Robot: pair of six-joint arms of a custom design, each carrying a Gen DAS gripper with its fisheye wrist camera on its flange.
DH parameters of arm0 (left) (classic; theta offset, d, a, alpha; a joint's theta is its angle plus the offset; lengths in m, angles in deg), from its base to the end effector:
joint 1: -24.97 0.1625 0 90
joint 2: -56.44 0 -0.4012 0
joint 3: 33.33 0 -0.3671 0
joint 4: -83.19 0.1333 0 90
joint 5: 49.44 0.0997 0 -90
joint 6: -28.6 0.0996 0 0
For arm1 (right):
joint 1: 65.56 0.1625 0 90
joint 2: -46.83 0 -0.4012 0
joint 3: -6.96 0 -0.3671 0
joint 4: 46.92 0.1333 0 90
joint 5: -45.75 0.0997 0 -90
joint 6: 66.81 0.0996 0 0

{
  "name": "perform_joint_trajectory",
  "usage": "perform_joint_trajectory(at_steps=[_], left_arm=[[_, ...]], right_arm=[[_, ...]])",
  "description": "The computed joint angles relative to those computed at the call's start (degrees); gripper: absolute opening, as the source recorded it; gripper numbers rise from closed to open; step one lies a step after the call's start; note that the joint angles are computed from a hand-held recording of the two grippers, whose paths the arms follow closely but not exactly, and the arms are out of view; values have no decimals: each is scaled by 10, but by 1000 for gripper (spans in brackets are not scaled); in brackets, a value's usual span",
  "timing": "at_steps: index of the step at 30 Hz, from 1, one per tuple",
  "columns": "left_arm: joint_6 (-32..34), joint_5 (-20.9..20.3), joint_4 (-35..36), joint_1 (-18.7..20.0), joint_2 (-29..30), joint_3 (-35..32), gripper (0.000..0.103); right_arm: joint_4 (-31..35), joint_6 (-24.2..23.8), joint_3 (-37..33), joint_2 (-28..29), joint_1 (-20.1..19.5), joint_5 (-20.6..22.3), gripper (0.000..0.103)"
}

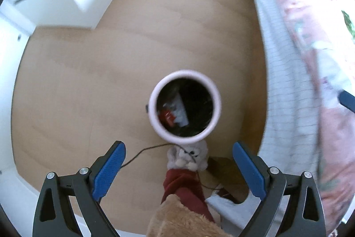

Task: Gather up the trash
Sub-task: 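Move back to the bed and grasp the teal tube with the right gripper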

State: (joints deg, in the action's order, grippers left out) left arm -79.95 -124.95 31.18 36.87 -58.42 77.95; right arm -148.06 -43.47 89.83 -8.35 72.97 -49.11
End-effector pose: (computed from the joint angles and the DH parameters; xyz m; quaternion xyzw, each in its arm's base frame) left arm -0.1880 -0.2013 0.4135 -0.2129 0.9242 -0.1373 0.2859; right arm 0.5483 -0.3180 0.1977 0.2215 -0.9636 -0.0918 0.1184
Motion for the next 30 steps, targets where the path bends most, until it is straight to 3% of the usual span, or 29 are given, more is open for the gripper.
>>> perform_joint_trajectory(at_steps=[3,12,22,26,30], left_arm=[[62,31,-20,27,60,-40,97],[235,84,-96,67,232,-153,98],[444,97,-231,84,405,-255,98],[511,89,-276,79,474,-292,98],[575,69,-303,76,529,-320,98]], right_arm=[[41,4,-22,-35,-6,-19,93],[79,89,-16,-166,-32,-83,93],[200,235,-4,-339,-73,-237,93],[256,229,-22,-375,-104,-299,93],[276,176,-41,-390,-142,-330,93]])
